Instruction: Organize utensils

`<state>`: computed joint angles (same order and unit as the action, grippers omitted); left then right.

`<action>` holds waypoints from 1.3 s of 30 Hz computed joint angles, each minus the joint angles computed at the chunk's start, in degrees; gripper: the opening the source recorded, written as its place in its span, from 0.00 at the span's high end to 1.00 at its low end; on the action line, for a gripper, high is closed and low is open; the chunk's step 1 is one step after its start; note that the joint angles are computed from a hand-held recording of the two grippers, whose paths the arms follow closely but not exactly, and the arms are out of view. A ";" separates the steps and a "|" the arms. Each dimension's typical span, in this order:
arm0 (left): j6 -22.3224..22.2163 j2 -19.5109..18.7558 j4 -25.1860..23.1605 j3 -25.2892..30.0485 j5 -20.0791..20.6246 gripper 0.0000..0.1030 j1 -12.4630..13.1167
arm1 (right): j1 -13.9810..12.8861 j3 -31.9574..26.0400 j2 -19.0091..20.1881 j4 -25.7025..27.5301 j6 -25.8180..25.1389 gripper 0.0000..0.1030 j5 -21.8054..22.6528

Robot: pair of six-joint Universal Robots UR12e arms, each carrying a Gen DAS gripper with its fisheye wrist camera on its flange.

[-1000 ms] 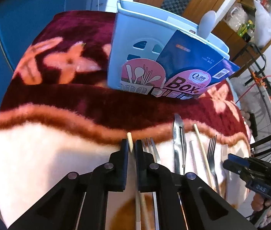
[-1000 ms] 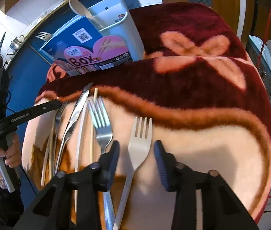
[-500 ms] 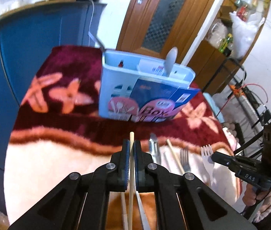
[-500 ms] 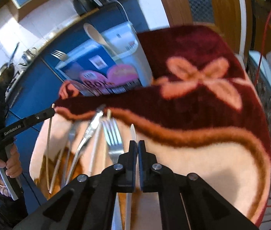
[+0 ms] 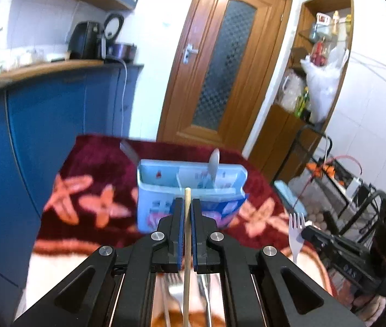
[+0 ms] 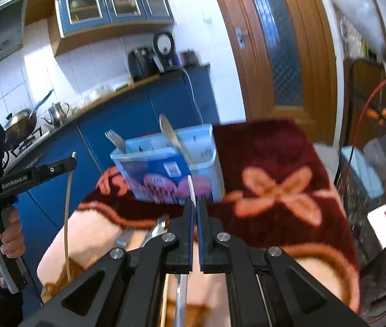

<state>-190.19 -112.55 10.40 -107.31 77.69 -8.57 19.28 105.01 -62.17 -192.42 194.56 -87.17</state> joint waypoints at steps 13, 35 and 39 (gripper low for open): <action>-1.80 -4.97 9.39 8.01 8.31 0.96 -1.26 | 0.79 -3.86 3.06 -10.87 -4.03 0.97 -4.05; -4.30 -15.29 18.65 20.72 19.32 0.96 -1.76 | -0.35 -17.69 11.52 -15.53 -4.40 0.96 -7.91; -5.19 -16.17 19.53 20.60 18.48 0.96 -1.38 | 0.03 -20.79 13.85 -16.28 -5.55 0.96 -10.27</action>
